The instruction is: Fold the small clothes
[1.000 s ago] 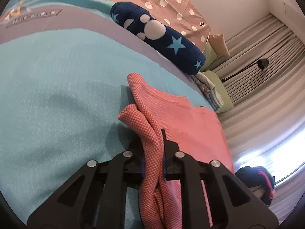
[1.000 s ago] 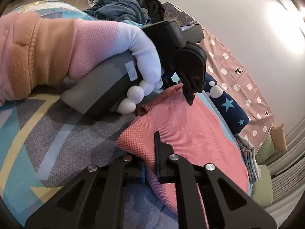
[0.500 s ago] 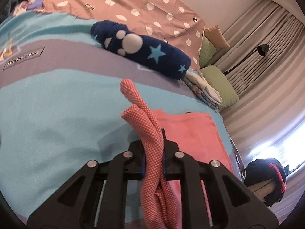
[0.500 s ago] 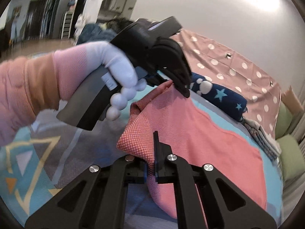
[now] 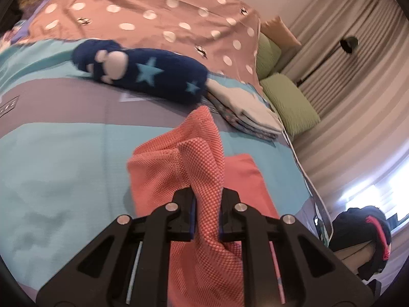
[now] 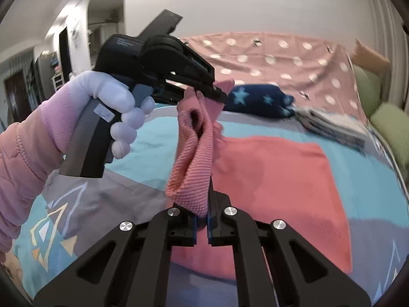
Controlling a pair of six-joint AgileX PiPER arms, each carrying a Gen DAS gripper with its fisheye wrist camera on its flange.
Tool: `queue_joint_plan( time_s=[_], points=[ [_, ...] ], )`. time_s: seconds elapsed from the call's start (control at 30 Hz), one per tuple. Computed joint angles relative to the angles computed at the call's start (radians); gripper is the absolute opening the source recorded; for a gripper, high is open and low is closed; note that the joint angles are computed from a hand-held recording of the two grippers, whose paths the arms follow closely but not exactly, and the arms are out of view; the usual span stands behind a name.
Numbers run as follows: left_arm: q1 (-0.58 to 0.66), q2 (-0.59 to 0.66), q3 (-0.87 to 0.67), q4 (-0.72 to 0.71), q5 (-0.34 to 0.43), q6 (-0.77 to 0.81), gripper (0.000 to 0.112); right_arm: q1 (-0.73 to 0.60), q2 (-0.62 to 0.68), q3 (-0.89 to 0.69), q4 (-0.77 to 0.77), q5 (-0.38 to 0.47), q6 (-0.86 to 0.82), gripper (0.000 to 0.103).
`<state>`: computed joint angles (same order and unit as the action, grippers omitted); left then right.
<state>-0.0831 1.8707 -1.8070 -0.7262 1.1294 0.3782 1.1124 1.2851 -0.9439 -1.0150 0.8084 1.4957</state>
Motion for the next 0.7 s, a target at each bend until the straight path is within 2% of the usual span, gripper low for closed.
queue_joint_plan(
  time_s=[0.1, 0.23, 0.4, 0.5, 0.6, 0.7],
  points=[
    [-0.096, 0.019, -0.042, 0.066, -0.027, -0.082, 0.012, -0.036, -0.103, 0.094, 0.016, -0.031, 0.043, 0.005],
    [-0.207, 0.06, -0.118, 0.159, -0.045, -0.18, 0.012, -0.059, -0.204, 0.178, 0.012, -0.018, 0.086, 0.005],
    [-0.334, 0.156, -0.259, 0.302, -0.022, -0.316, 0.012, -0.152, -0.329, 0.273, 0.09, -0.082, 0.048, 0.005],
    [-0.381, 0.214, -0.329, 0.364, 0.004, -0.367, 0.012, -0.256, -0.388, 0.324, 0.195, -0.164, -0.04, 0.005],
    [-0.423, 0.265, -0.391, 0.422, 0.031, -0.415, 0.012, -0.401, -0.417, 0.358, 0.369, -0.28, -0.219, 0.005],
    [-0.449, 0.319, -0.464, 0.464, 0.069, -0.444, 0.012, -0.464, -0.422, 0.372, 0.478, -0.329, -0.322, 0.005]
  ],
)
